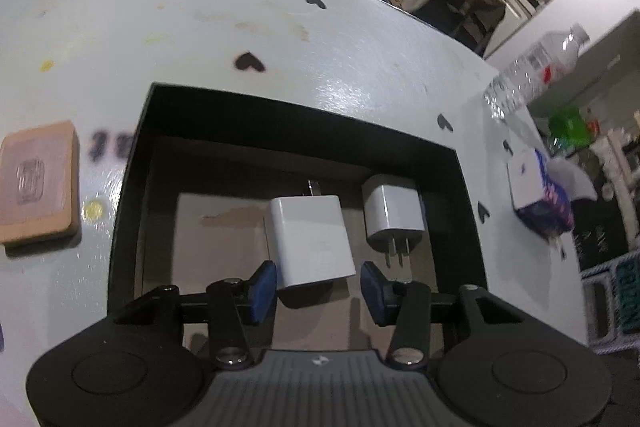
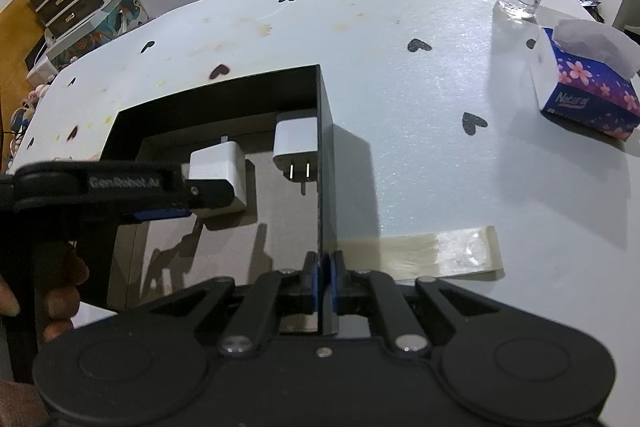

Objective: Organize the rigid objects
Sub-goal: 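Lower the white rectangular charger into the box beside the cube charger, release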

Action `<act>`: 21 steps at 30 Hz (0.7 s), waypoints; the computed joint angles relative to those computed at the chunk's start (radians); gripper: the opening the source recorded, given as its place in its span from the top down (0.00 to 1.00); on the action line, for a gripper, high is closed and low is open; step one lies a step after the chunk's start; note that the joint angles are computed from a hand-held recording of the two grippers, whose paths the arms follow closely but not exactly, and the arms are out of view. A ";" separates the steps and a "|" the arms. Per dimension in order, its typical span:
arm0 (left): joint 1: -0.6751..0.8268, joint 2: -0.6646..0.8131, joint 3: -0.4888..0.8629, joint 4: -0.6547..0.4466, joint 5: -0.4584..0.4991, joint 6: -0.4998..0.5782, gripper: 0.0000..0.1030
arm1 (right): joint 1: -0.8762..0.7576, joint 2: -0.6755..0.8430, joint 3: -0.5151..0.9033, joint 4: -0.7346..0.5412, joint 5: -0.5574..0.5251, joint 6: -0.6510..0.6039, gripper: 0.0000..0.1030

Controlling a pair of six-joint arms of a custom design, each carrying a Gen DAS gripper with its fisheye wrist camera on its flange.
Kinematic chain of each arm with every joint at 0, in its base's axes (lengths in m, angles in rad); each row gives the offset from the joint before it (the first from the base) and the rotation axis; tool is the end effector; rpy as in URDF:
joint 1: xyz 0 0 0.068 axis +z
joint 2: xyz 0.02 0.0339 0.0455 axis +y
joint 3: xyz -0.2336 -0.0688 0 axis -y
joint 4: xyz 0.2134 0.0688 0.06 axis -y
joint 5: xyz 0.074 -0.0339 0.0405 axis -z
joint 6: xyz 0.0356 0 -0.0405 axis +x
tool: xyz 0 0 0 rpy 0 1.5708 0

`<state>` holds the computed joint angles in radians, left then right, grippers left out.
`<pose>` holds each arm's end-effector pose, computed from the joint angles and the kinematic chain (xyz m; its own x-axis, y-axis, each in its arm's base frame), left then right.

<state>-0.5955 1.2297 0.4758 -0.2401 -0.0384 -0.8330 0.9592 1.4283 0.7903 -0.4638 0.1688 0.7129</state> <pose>0.1649 -0.1101 0.1395 -0.8687 -0.3046 -0.3906 -0.1481 0.9123 -0.3819 0.1446 0.1958 0.1685 -0.8868 -0.1416 -0.4399 -0.2426 0.9529 0.1823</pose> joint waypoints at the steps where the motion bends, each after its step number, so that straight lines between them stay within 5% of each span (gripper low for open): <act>1: -0.004 0.012 0.006 0.005 -0.005 0.008 0.56 | 0.000 0.001 0.001 0.000 0.000 -0.001 0.94; 5: -0.018 0.081 0.043 0.031 -0.019 0.071 0.69 | 0.000 0.003 0.003 -0.002 0.000 -0.001 0.94; 14: -0.040 0.168 0.096 0.036 -0.041 0.264 0.70 | 0.000 0.004 0.004 -0.004 -0.001 0.001 0.94; 21: 0.045 0.060 0.024 0.110 0.054 0.237 0.46 | 0.000 0.008 0.004 -0.002 0.000 0.005 0.93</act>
<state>-0.5507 1.2895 0.4994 -0.1300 0.0160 -0.5958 0.9595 1.4363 0.7941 -0.4654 0.1685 0.7174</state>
